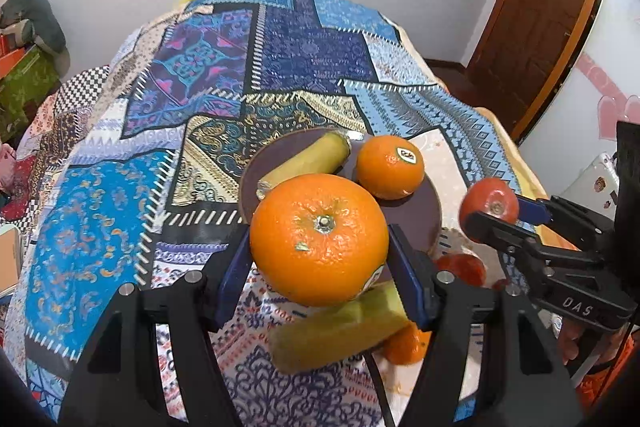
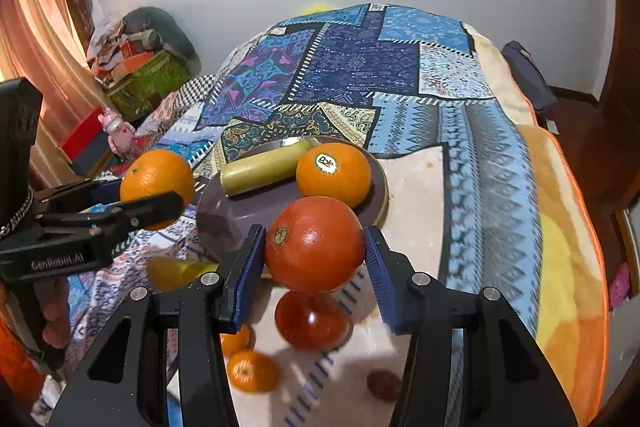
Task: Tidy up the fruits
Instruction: 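Place the small orange on the plate with the left tool while the right places the tomato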
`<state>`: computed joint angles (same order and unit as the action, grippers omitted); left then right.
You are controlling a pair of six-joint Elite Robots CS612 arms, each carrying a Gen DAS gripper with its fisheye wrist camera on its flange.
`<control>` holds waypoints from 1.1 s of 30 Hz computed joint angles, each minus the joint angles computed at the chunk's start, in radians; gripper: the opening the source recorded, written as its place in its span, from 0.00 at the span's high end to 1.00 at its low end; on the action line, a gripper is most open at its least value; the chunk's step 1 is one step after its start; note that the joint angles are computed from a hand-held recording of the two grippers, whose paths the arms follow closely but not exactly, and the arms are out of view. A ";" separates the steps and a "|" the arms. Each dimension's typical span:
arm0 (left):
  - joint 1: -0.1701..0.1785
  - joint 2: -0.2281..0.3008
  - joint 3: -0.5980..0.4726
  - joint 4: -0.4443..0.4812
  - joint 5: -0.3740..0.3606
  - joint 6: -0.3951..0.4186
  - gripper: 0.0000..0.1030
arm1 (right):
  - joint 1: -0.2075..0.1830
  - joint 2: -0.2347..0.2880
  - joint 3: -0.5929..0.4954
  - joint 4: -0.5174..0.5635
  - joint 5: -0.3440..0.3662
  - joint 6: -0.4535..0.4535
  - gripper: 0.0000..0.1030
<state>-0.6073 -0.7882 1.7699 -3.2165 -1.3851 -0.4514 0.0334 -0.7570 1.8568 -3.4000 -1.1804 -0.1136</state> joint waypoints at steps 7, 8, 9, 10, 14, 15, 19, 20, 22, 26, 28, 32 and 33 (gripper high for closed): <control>0.008 0.038 -0.056 0.057 -0.020 0.011 0.37 | 0.014 0.027 -0.053 0.080 -0.025 -0.017 0.55; 0.009 0.042 -0.062 0.063 -0.023 0.012 0.37 | 0.016 0.029 -0.058 0.088 -0.028 -0.023 0.55; 0.010 0.046 -0.067 0.068 -0.025 0.013 0.37 | 0.017 0.030 -0.061 0.094 -0.030 -0.028 0.55; 0.012 0.049 -0.072 0.072 -0.027 0.015 0.37 | 0.018 0.031 -0.064 0.104 -0.031 -0.033 0.55; 0.017 0.060 -0.090 0.101 -0.041 0.011 0.37 | 0.018 0.035 -0.078 0.139 -0.025 -0.044 0.55; 0.018 0.062 -0.093 0.106 -0.046 0.010 0.37 | 0.019 0.036 -0.080 0.144 -0.026 -0.046 0.55; 0.022 0.070 -0.100 0.123 -0.055 0.001 0.37 | 0.020 0.042 -0.090 0.162 -0.034 -0.046 0.55; 0.022 0.071 -0.102 0.128 -0.057 0.001 0.37 | 0.020 0.043 -0.092 0.166 -0.035 -0.045 0.55; 0.023 0.074 -0.104 0.130 -0.061 -0.001 0.37 | 0.018 0.045 -0.096 0.172 -0.029 -0.045 0.55; 0.024 0.074 -0.105 0.134 -0.065 -0.006 0.37 | 0.016 0.044 -0.097 0.183 -0.025 -0.046 0.54; 0.024 0.072 -0.104 0.137 -0.066 -0.008 0.36 | 0.016 0.043 -0.097 0.185 -0.024 -0.046 0.54; 0.024 0.062 -0.088 0.106 -0.071 -0.011 0.35 | 0.014 0.037 -0.089 0.162 -0.018 -0.044 0.52; 0.021 0.056 -0.080 0.092 -0.063 -0.005 0.34 | 0.014 0.034 -0.085 0.151 -0.018 -0.043 0.50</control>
